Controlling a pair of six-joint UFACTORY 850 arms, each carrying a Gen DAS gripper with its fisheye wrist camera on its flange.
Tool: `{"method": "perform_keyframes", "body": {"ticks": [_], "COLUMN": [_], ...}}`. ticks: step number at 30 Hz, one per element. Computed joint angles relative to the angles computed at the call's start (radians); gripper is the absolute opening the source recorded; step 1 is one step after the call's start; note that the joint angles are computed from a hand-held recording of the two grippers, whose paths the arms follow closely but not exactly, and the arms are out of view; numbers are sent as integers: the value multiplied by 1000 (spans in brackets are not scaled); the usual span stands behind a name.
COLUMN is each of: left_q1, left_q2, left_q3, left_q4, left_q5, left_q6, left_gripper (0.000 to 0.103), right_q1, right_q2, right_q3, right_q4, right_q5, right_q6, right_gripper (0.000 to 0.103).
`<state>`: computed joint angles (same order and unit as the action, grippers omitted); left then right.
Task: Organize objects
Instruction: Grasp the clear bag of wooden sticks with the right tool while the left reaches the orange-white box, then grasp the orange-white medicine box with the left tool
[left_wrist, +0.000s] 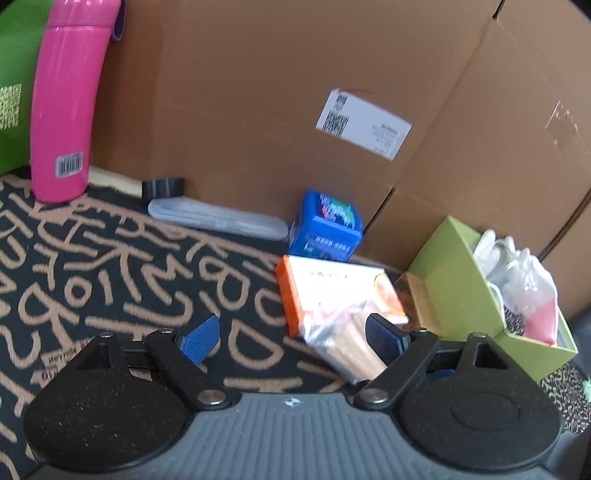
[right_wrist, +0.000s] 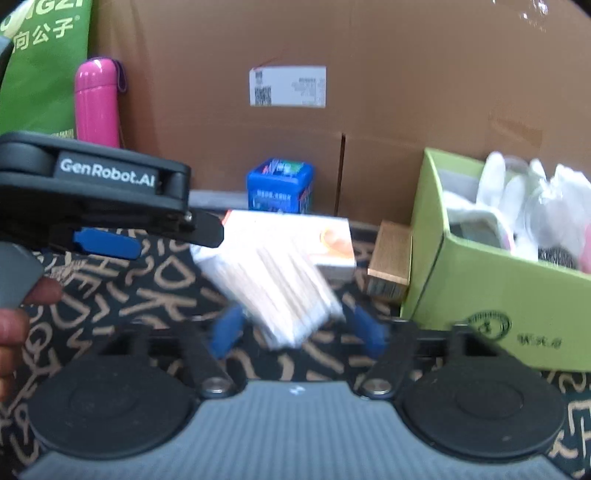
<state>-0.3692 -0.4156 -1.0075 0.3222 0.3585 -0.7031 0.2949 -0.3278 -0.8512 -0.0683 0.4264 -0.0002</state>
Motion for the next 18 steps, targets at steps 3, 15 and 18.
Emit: {"method": "perform_keyframes", "body": {"ticks": [3,15,18], "left_q1": [1,12,0], "left_q2": [-10,-148,-191], "left_q3": [-26,-236,-290], "left_q4": [8,375,347], "left_q5": [-11,-33,-62], "left_q6": [3,-173,-115], "left_gripper": [89,89,89], "right_q1": [2,-109,-140], "right_q2": [-30,107,148], "right_q3": [-30,132,181], "right_q4": [-20,-420,-455], "right_q5": [15,-5,8], "right_q6": [-40,352,403], "right_gripper": [77,28,28]}}
